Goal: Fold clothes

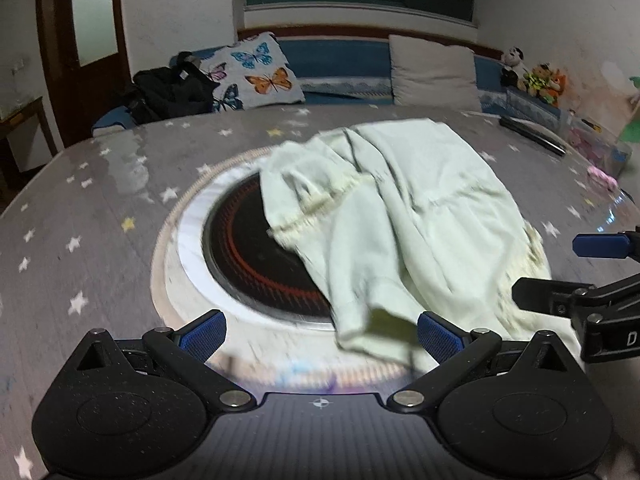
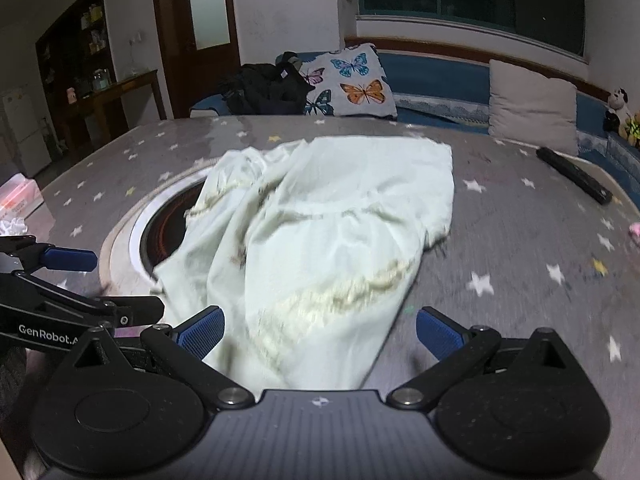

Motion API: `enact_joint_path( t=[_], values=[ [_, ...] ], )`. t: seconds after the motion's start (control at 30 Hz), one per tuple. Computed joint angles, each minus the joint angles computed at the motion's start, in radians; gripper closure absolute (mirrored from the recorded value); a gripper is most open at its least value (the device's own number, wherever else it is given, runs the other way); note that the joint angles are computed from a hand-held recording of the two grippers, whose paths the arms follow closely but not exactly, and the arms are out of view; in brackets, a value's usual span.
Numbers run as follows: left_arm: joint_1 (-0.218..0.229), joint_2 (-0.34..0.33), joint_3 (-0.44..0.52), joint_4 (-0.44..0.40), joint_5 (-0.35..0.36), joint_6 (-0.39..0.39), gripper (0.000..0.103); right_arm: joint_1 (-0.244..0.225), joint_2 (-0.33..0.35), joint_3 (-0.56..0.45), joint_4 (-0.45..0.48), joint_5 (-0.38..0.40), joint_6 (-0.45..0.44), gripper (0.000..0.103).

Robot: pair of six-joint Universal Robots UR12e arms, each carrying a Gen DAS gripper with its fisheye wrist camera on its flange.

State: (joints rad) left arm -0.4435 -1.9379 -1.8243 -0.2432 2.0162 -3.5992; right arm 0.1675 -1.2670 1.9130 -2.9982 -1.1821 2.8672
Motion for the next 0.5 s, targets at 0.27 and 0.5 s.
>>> enact_joint_path(
  t=[0.27,0.5],
  values=[
    [0.042,-0.018,0.029,0.021,0.013,0.024,0.007,0.021,0.067,-0.099,0.006,-0.022,0.036,0.013],
    [0.099,-0.046,0.068,0.034,-0.036,0.021,0.017,0.026,0.114,-0.164,0.035,-0.037,0.07,0.023]
  ],
)
